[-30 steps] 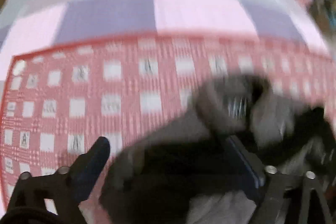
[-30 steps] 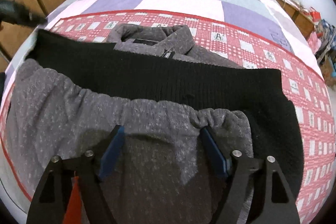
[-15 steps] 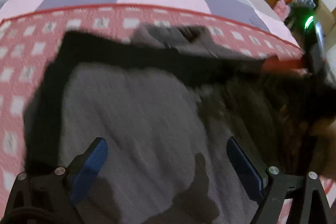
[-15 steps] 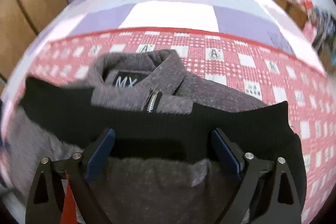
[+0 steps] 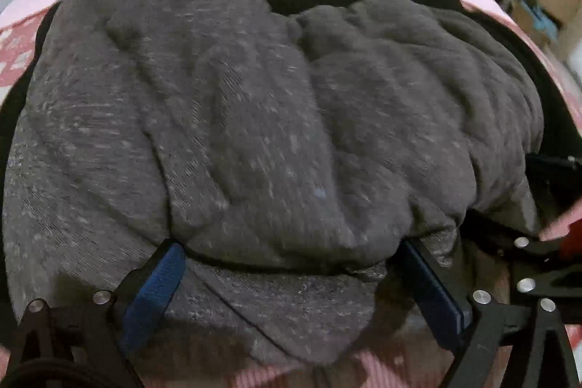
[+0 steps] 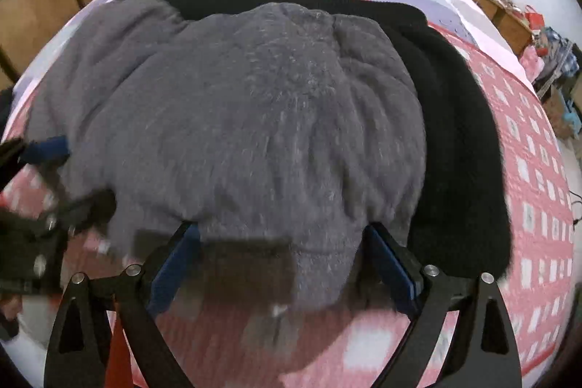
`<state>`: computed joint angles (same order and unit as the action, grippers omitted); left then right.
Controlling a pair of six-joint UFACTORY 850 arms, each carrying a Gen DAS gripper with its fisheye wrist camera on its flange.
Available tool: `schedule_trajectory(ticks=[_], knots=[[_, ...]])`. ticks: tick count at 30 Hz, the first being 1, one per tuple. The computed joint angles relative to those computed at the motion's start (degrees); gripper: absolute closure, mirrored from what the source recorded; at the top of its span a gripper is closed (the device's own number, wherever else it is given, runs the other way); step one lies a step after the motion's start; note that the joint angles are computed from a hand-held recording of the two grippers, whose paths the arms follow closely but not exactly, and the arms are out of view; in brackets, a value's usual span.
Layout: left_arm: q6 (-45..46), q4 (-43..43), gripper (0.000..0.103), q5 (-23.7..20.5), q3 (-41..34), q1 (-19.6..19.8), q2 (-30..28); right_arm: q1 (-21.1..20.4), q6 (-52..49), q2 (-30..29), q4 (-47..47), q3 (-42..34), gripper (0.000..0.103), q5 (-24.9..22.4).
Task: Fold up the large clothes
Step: 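Hold the black hem with both tools and lay the jacket flat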
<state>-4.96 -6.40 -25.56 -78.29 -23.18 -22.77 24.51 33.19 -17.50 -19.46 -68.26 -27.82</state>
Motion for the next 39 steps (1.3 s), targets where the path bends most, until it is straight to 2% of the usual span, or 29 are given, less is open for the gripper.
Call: schedule_trajectory(ticks=[2, 5, 7, 9, 11, 15, 16, 19, 21, 22, 23, 25, 27, 29, 31, 34, 36, 38, 39], knots=[[-0.25, -2.31, 0.004, -0.42, -4.21, 1.06, -2.78, -0.46, 2.82, -3.75, -4.3, -4.4, 0.006, 0.17], [0.71, -4.99, 0.003, 0.85, -7.68, 2.0, -4.88, -1.41, 6.03, -5.61, -8.75, -8.22, 0.006, 2.92], [-3.43, -1.04, 0.002, -0.46, -10.19, 1.74, -7.17, -2.47, 0.99, -7.79, -4.83, -11.34, 0.003, 2.71], [-7.74, 3.41, 0.002, -2.39, -13.84, 1.53, -9.85, -3.14, -3.73, -11.74, -1.35, -15.69, 0.001, -0.09], [-10.32, 6.09, 0.001, -1.93, -16.03, 1.49, -11.46, -4.08, -8.85, -14.8, 2.87, -19.35, 0.0, -1.02], [-10.68, 5.45, 0.001, -6.2, -20.19, 1.97, -13.33, -4.82, -10.57, -17.11, 4.69, -22.48, 0.0, -1.07], [-10.38, 4.91, 0.002, -6.08, -19.71, 2.06, -12.57, -4.95, -10.83, -16.95, 5.26, -22.34, 0.0, -0.52], [-9.27, 4.36, 0.002, 0.31, -14.07, 1.97, -6.97, -5.17, -11.38, -15.69, 5.07, -21.25, 0.0, 1.16], [-12.24, 10.17, 0.002, 2.44, -14.09, 1.72, -6.59, -5.15, -11.67, -15.0, 5.44, -20.1, 0.0, 2.24], [-15.5, 14.69, 0.002, 0.95, -16.01, 1.59, -8.07, -4.98, -11.15, -15.37, 4.93, -20.65, 0.0, 1.81], [-16.83, 16.9, 0.002, -2.95, -20.22, 2.07, -11.57, -4.82, -10.6, -16.54, 3.99, -22.39, 0.0, 0.43], [-15.93, 14.11, 0.002, -8.79, -26.58, 3.84, -17.03, -5.03, -11.1, -18.15, 3.72, -25.0, 0.0, -1.77], [-15.34, 12.6, 0.0, -10.09, -29.68, 5.01, -20.07, -5.46, -12.98, -19.92, 5.9, -27.55, 0.0, -3.42], [-16.37, 16.68, 0.0, -10.33, -32.94, 5.01, -22.59, -6.15, -15.32, -22.65, 8.54, -31.46, 0.0, -5.76], [-17.53, 17.59, 0.0, -8.67, -32.58, 5.43, -22.67, -6.4, -16.13, -24.51, 9.36, -34.12, 0.0, -6.75], [-13.96, 9.75, 0.0, -7.72, -32.99, 7.43, -23.4, -7.81, -19.86, -26.7, 15.27, -37.18, 0.0, -7.16], [-13.74, 10.07, 0.0, -6.65, -31.8, 7.47, -22.48, -8.42, -22.52, -26.55, 18.89, -36.97, 0.0, -6.52], [-12.28, 10.29, 0.0, -6.28, -30.02, 6.97, -20.64, -8.99, -26.46, -24.19, 23.3, -33.75, 0.0, -3.28], [-10.0, 8.08, 0.0, -5.22, -28.2, 7.13, -18.99, -9.62, -30.85, -21.38, 28.54, -29.92, 0.001, 0.49]])
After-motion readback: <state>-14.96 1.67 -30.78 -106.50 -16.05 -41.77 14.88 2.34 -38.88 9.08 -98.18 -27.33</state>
